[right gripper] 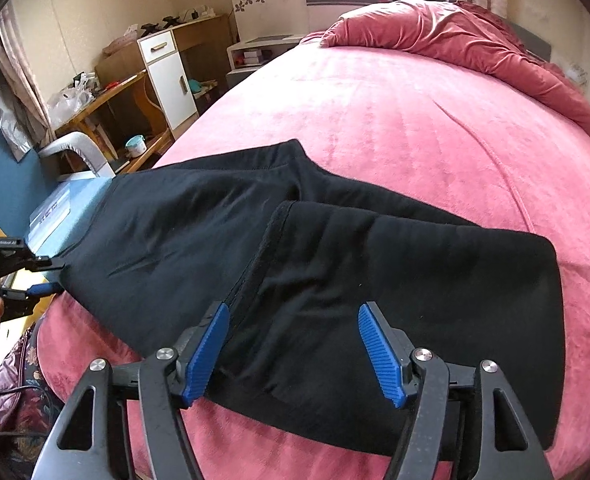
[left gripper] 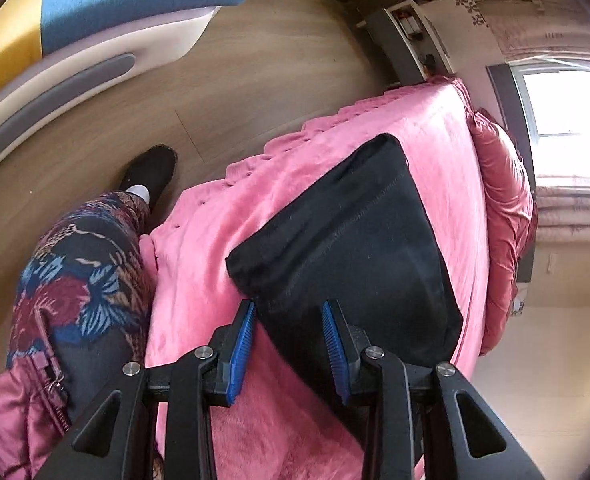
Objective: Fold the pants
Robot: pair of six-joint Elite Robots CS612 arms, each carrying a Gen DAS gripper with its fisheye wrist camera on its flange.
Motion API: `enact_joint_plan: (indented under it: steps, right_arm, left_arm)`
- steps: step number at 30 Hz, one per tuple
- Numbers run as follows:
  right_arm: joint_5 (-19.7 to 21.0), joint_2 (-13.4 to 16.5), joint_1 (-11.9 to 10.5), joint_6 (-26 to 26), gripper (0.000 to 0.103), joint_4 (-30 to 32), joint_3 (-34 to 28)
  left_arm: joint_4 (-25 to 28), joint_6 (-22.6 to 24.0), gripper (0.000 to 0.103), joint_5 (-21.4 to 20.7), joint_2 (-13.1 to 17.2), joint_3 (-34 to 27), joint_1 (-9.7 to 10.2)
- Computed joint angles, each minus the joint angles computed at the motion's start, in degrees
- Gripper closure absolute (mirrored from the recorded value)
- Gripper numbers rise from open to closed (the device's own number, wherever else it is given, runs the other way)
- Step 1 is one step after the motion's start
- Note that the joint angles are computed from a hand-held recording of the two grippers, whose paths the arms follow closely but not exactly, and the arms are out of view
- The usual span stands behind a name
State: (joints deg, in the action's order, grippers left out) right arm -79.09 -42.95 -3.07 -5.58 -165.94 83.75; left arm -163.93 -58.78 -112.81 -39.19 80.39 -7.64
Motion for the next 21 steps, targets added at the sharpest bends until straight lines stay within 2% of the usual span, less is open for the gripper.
enact_joint_plan:
  steps: [3,6,7,10,12,14,16,17,19,21]
  right_arm:
    - [-0.06,-0.13,0.09,0.0,0.035,0.14,0.3]
    - [0.0,-0.17,0.04,0.26,0.035,0.59,0.46]
    - [0.04,-0.19,0.02,0.46,0.035,0.76,0.5]
    - [0.12,-0.19,-0.08,1.28,0.034,1.11,0.59]
    - [0.23,-0.23,-0.2,1.85,0.034,1.07,0.67]
    - [0.76,-0.37,-0.4,2.45,0.034,0.75,0.92]
    - [2.06,-0.53,-0.79,3.32,0.034,0.7,1.05]
    - [2.98,-0.58,-1.01,3.76,0.034,0.73,1.09]
    - [6.33,-0.56,-1.74,5.1,0.034,1.09,1.04]
    - [11.8,-0.41,-2.81,7.32,0.034,1.24,0.95]
  left_arm:
    - [0.21,0.13,0.071,0.56,0.3,-0.35,-0.13]
    - [1.1,1.61,0.078,1.45,0.3,-0.66,-0.27]
    - [1.15,1.97,0.083,2.04,0.21,-0.61,-0.36]
    - [1.52,4.22,0.089,4.32,-0.3,-0.4,-0.91]
    - [1.2,7.33,0.09,6.91,-0.97,-0.24,-1.61]
    - [-1.29,11.09,0.09,8.39,-1.47,-0.12,-2.3]
    - [-4.78,17.3,0.09,8.59,-1.89,-0.3,-3.15]
    - [-6.66,21.99,0.09,7.29,-1.93,-0.77,-3.66]
    - [-9.14,27.93,0.09,3.64,-1.68,-1.65,-4.35]
    - [-10.45,33.42,0.09,-0.72,-1.18,-2.72,-5.08]
